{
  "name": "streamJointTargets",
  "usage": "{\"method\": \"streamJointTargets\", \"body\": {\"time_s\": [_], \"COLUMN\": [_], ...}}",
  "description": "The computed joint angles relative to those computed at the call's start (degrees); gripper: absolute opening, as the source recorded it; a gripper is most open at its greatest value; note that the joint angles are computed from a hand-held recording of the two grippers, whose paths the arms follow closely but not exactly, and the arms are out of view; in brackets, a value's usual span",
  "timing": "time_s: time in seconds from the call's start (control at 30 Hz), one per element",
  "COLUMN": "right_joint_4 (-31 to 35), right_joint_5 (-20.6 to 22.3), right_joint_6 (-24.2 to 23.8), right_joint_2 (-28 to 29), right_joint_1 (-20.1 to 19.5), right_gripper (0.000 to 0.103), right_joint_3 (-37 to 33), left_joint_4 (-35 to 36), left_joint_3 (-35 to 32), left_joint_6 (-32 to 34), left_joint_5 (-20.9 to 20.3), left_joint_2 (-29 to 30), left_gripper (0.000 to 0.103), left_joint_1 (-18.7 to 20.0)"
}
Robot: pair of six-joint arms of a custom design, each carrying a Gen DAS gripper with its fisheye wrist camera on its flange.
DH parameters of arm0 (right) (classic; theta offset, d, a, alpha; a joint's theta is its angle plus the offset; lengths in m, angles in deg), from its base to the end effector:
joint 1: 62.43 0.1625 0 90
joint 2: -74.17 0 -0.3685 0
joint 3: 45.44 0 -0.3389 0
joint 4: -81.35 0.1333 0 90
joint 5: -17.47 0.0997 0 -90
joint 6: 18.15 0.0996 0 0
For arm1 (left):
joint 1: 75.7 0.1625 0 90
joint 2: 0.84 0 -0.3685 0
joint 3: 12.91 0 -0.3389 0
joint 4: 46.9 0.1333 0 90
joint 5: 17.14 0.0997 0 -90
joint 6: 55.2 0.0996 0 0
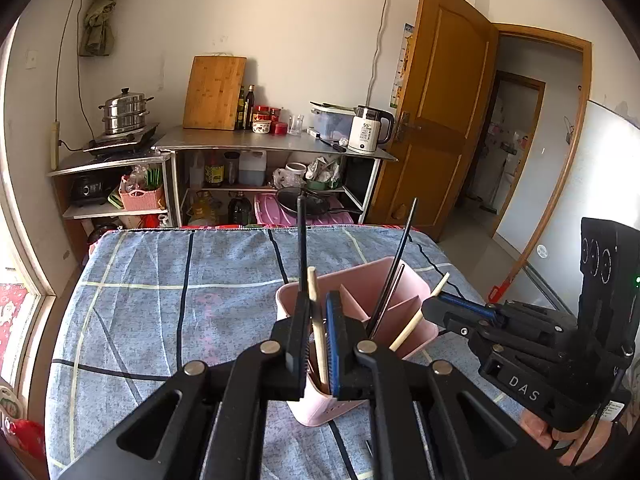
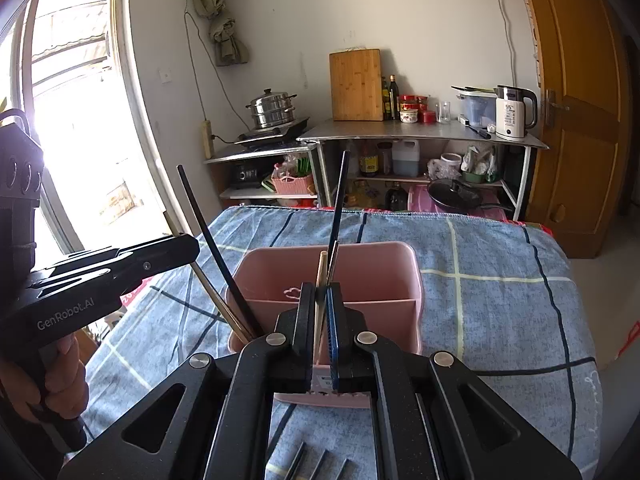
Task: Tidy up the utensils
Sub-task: 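Open the right gripper to release the wooden chopstick in the basket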
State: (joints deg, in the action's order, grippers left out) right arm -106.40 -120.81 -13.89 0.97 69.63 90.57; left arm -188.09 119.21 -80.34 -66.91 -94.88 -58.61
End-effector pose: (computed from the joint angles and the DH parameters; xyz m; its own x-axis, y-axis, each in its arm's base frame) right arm 0.2990 -0.2434 0.2166 -0.8191 -0.0829 0.5676 -0.4897 0.6165 -0.6166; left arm -0.2814 -0.2933 0.2696 -0.7254 0.5001 -0.4731 0.6879 0.5508 -0.4726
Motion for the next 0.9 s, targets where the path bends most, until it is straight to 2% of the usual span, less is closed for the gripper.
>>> {"method": "streamJointTargets", "body": {"time_s": [0.03, 0.1, 0.43, 0.73, 0.9], "right_joint_4": [-0.22, -0.53, 2.01, 11.65, 17.68], "right_joint_5": [-0.46, -1.02, -4.74, -8.32, -7.75], "right_joint_6": [-0.03, 0.07, 5.24, 16.6, 24.31], "right_joint_2": [-0.18, -0.87, -6.8, -11.56, -14.27], "right_joint_1": [0.41, 1.23, 6.88, 12.47, 14.08], "right_gripper": [0.01, 0.014, 0.015, 0.015, 0.015], "right_joint_3": [0.1, 0.44, 4.31, 9.67, 12.9], "left_joint_4": [0.17, 0.35, 7.19, 19.38, 25.7], "left_joint_3": [0.24, 0.61, 4.2, 9.3, 12.17], "left_joint_6": [-0.38, -0.62, -6.75, -17.29, -23.44], "left_joint_5": [0.53, 1.36, 5.02, 4.8, 1.89], "left_joint_2": [-0.36, -1.26, -10.31, -19.76, -23.4], "left_gripper": [0.023, 0.027, 0.031, 0.032, 0.032], "left_joint_1": [-0.43, -1.16, -7.83, -14.89, -18.24]}}
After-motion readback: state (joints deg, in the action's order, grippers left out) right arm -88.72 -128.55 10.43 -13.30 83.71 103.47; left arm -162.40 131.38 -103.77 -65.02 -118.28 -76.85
